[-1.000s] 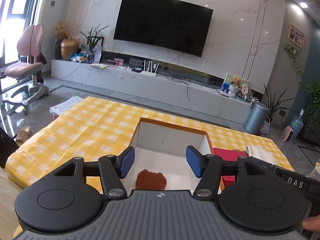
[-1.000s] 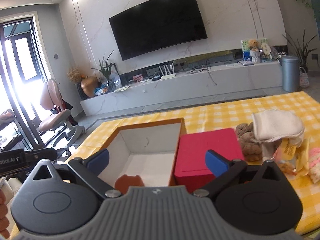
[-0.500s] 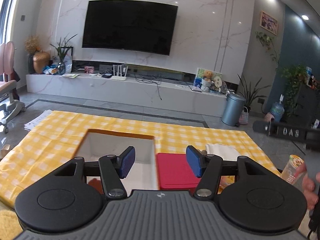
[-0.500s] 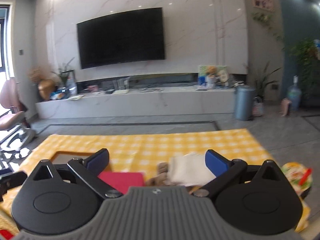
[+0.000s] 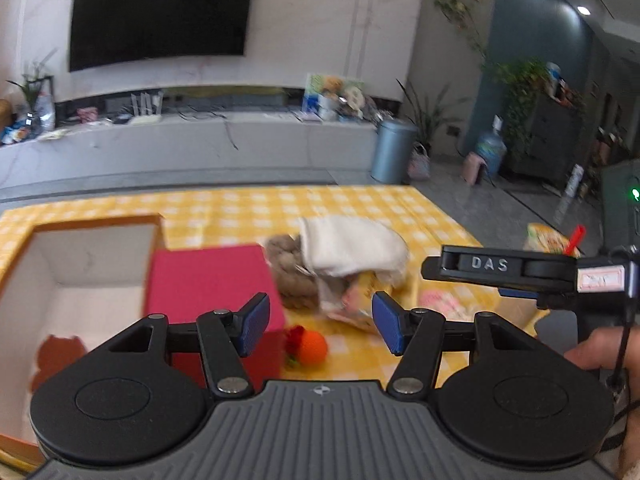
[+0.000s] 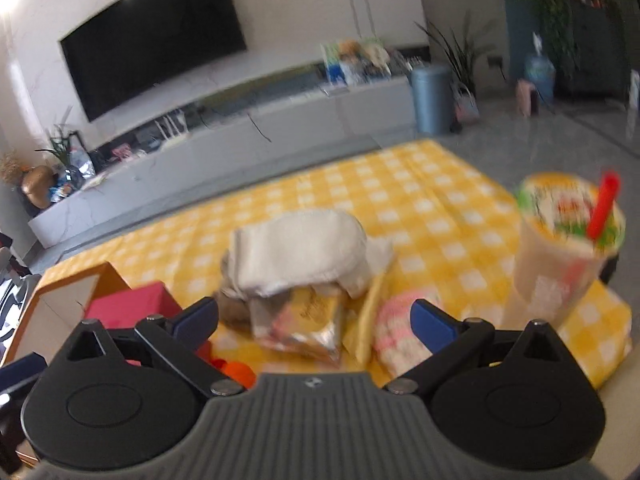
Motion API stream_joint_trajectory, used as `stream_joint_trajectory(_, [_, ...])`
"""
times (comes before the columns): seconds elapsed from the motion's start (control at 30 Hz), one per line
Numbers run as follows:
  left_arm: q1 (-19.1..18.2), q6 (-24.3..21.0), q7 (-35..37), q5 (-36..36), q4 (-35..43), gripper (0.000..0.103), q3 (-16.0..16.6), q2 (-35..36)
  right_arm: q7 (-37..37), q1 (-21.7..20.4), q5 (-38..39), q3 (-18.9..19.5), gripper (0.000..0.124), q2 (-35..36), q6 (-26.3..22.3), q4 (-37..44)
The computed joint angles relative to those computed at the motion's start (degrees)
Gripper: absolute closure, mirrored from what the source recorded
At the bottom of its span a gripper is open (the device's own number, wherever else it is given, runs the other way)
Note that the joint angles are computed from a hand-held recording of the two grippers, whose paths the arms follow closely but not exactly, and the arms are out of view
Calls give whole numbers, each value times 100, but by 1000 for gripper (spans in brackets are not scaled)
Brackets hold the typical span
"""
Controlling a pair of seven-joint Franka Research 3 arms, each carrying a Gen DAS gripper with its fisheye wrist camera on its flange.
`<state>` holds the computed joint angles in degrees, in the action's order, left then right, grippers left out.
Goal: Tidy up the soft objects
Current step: 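Move both tools back over the items on the table, then lower the left tool onto the orange crocheted ball and close it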
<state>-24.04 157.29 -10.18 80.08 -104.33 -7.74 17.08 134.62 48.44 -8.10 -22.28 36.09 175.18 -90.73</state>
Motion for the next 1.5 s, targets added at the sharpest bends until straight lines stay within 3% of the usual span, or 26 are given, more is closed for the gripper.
stream_joint_trajectory(0.17, [-140, 393, 242, 497, 359, 33, 109, 543, 202, -390, 209, 292, 24, 106, -394, 45])
stream_joint_trajectory(0.43, [-304, 748, 223, 393, 773, 33, 298, 1067, 251, -1162, 543, 1107, 24, 331, -783, 447])
stream_joint_trajectory(0.57, [-494, 340, 527, 193, 905, 33, 364, 1195, 157, -1162, 390, 1123, 24, 653, -1267, 1025])
stream_joint_trajectory(0.7, [-797, -787, 1251, -456, 1261, 33, 343, 1423, 372, -1132, 192, 1083, 24, 803, -1540, 1307])
stream_joint_trajectory(0.8, [-965, -1548, 2227, -1025, 1849, 33, 308, 1818, 465, -1142, 76, 1110, 24, 813, -1584, 1357])
stream_joint_trajectory(1.03, [-1355, -2774, 3304, -1773, 2954, 33, 570, 2544, 416, -1231, -37, 1240, 24, 831, -1664, 1410])
stream_joint_trajectory(1.17, [-1209, -2776, 3842, -2290, 3138, 38, 520, 2710, 325, -1387, 111, 1423, 24, 839, -1686, 1411])
stream_joint_trajectory(1.33, [-1111, -2667, 3957, -2917, 3264, 37, 501, 2864, 361, -1355, 134, 1367, 24, 809, -1666, 1351])
stream_joint_trajectory(1.5, [-1287, -2352, 3054, -2683, 2911, 38, 779, 2721, 341, -1358, 153, 1377, 24, 771, -1610, 1279])
